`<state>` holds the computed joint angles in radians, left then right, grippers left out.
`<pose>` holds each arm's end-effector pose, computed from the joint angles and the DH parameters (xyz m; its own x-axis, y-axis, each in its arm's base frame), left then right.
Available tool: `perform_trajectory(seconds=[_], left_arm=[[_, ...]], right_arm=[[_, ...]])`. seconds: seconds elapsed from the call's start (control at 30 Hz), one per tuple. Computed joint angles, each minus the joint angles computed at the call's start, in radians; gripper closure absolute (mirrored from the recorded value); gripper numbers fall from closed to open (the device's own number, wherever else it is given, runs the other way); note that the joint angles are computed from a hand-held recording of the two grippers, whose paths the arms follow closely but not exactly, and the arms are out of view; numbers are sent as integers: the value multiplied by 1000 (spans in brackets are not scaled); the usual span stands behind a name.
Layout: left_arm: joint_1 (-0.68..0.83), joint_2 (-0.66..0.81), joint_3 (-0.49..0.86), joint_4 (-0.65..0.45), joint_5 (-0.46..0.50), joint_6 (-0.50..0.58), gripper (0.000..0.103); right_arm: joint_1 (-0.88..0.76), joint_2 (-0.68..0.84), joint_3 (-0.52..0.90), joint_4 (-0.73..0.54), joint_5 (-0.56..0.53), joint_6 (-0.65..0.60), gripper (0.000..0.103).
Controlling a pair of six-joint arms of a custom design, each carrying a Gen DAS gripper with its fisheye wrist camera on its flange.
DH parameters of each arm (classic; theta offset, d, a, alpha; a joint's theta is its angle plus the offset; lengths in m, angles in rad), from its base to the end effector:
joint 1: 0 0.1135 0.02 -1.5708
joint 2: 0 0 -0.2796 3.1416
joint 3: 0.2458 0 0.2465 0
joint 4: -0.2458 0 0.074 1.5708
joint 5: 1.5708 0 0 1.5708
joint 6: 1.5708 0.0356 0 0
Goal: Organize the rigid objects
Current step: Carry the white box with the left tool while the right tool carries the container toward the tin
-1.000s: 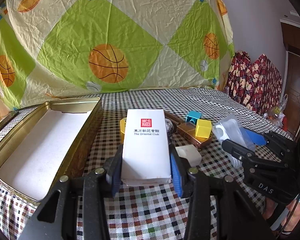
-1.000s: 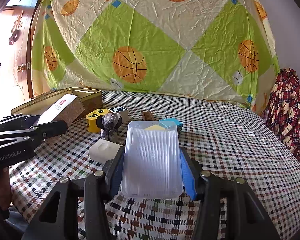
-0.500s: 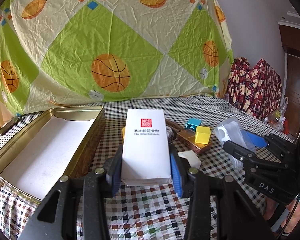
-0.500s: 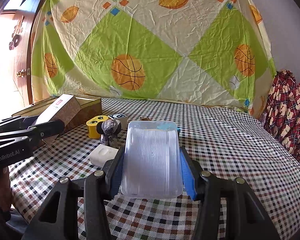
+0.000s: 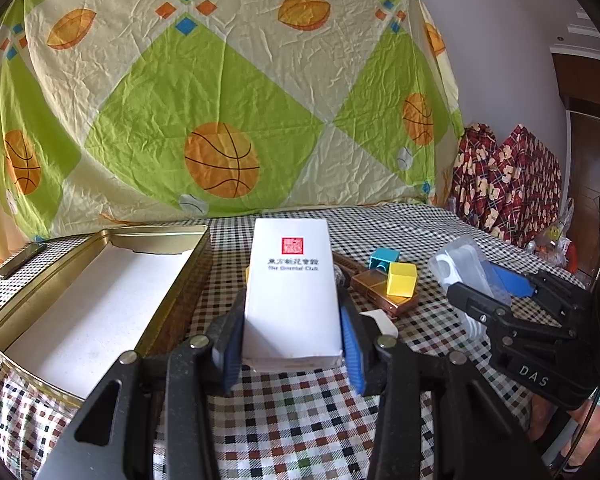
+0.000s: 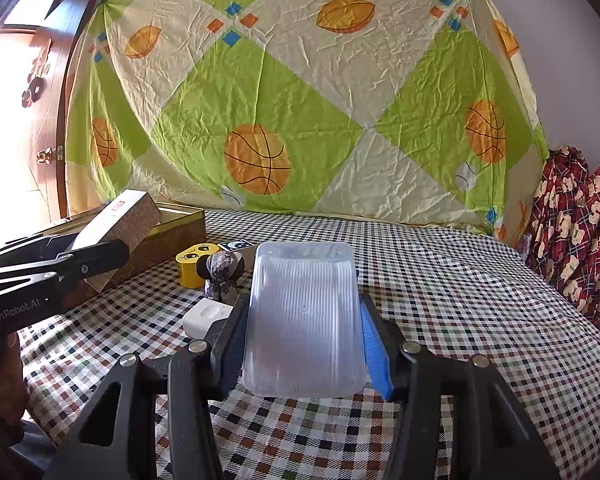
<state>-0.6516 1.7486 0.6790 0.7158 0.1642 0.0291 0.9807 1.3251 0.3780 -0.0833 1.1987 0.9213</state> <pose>0.2662 -0.2104 0.1700 -0.2544 0.2301 -0.9393 0.7279 0.6850 -0.0293 0.1305 0.1353 0.1511 -0.3168 0.0474 -0.9473 0.3586 0.9306 -0.0734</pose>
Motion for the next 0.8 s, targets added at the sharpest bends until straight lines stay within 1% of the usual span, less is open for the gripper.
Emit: perform_trajectory(seconds=[0.2,0.37,0.57,0.67,0.77,0.8], left_arm=[[-2,-5,-30,56,-2,1,62],[0,-8,-53,104,-3,-3,62],[8,-9,-68,141,1,-6,62],[10,-9,-77,160,-2,-8,62],[12,-10,-90,185,-7,-7,62],[15,-11,-92,189,-6,-6,62]], right_arm=[[16,-2,-14,27,33,-8,49],[31,2,-15,24,70,18,49],[38,-19,-42,60,103,38,49],[57,-12,-41,27,145,106,49],[72,32,11,-151,186,298,49],[75,39,19,-178,194,338,49]])
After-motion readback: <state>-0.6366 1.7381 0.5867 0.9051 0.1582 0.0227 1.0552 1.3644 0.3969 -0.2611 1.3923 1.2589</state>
